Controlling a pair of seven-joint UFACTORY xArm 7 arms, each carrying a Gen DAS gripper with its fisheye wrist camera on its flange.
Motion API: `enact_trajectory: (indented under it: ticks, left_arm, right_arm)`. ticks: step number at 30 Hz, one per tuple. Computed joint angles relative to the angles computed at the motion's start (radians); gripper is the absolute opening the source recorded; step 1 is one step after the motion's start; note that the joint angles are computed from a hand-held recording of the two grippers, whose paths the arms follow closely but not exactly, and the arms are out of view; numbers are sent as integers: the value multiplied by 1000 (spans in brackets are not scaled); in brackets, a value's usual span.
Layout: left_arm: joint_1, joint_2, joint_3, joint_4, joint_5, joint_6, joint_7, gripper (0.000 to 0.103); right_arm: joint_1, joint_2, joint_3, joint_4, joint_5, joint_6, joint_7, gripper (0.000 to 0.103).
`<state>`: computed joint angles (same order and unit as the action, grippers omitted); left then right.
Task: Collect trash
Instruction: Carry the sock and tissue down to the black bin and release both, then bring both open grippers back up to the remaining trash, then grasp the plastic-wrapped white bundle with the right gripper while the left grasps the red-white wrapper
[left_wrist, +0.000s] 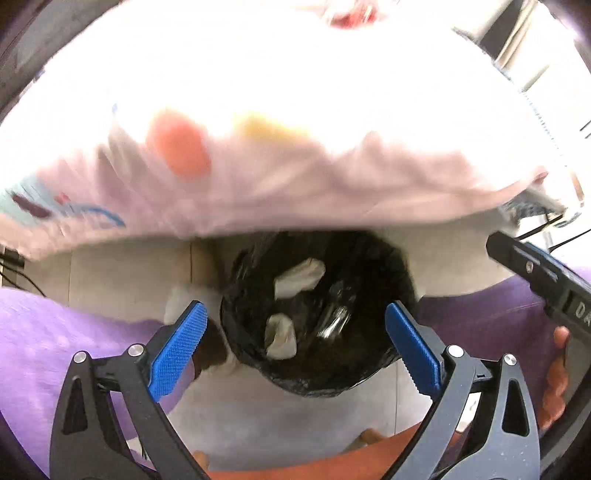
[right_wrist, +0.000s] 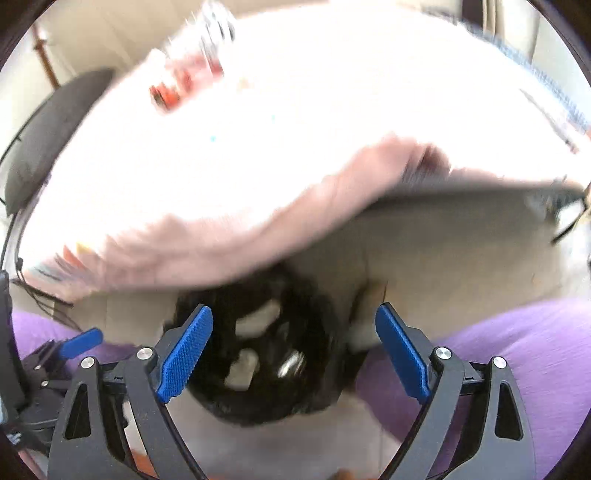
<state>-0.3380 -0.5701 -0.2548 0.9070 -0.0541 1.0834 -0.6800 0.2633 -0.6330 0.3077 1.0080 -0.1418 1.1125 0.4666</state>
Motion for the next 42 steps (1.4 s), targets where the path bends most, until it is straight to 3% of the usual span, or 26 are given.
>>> enact_trajectory:
  ticks: [5, 14, 23, 29, 33, 37, 39, 42]
  left_arm:
    - [7, -37, 23, 9, 6, -95, 39, 97]
    - [102, 28, 35, 94, 101, -168, 107, 97]
    - [103, 167, 91, 200, 69, -152, 248, 97]
    - [118, 274, 110, 285, 59, -151, 298, 97]
    - [133, 368, 99, 382, 113, -110, 262, 97]
    - [120, 437, 106, 451, 120, -109, 282, 97]
    - [113, 461, 111, 472, 104, -125, 295, 97]
    - [103, 484, 111, 496, 97, -146, 286, 97]
  right_arm:
    - [-15, -32, 7, 27, -51, -100, -27, 88]
    - [-47, 95, -13, 130, -50, -127, -77, 89]
    - [-37, 272, -33, 240, -76, -160, -107, 90]
    - [-24, 436, -28, 387, -188, -108, -77, 90]
    - [15, 546, -41, 488, -302, -65, -97, 90]
    - [55, 611, -87, 545, -305, -78, -154, 93]
    - [54, 640, -117, 582, -228, -79, -166, 97]
    - [61, 657, -135, 604, -224, -79, -162, 97]
